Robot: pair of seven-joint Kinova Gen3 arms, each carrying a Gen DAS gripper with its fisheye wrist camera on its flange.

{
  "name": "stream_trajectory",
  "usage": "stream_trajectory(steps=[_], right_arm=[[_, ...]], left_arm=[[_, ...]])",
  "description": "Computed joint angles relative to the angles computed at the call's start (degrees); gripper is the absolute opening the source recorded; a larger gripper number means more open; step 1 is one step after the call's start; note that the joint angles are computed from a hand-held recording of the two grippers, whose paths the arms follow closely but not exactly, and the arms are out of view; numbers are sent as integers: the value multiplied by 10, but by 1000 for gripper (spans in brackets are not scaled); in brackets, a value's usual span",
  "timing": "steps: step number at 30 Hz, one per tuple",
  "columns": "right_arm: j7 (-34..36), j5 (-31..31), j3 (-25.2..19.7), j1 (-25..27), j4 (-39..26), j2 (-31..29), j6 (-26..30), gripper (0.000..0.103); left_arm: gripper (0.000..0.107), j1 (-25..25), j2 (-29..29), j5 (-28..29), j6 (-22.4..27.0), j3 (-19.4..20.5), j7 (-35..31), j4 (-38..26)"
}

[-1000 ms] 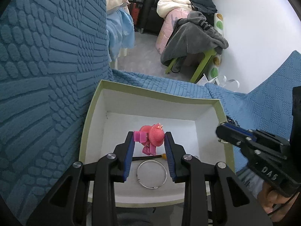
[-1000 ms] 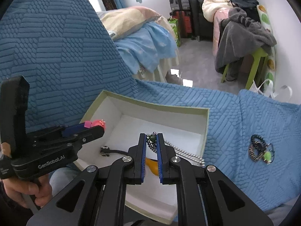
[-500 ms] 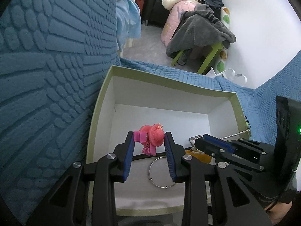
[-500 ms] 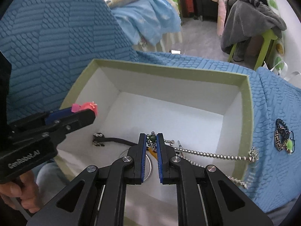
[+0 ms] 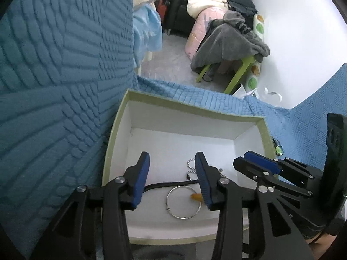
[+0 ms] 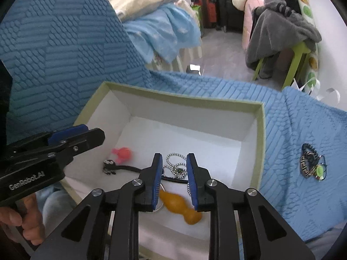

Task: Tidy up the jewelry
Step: 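Open the left tool to drop the pink charm while the right tool releases the chain, then move both tools back to the remaining bracelets on the cushion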

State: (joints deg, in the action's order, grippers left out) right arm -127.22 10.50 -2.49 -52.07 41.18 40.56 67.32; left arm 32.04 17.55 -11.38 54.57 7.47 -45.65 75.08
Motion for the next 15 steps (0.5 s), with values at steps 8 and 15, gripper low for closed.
stream_trajectory(steps=[8,15], right_arm=[[-14,42,10,-14,58,-63,-43,21],[-39,82,4,-9,136,-129,-88,25]], left_arm=[[44,43,4,-52,30,-4,39,-50],[44,85,15,-90,62,-4,65,-100]])
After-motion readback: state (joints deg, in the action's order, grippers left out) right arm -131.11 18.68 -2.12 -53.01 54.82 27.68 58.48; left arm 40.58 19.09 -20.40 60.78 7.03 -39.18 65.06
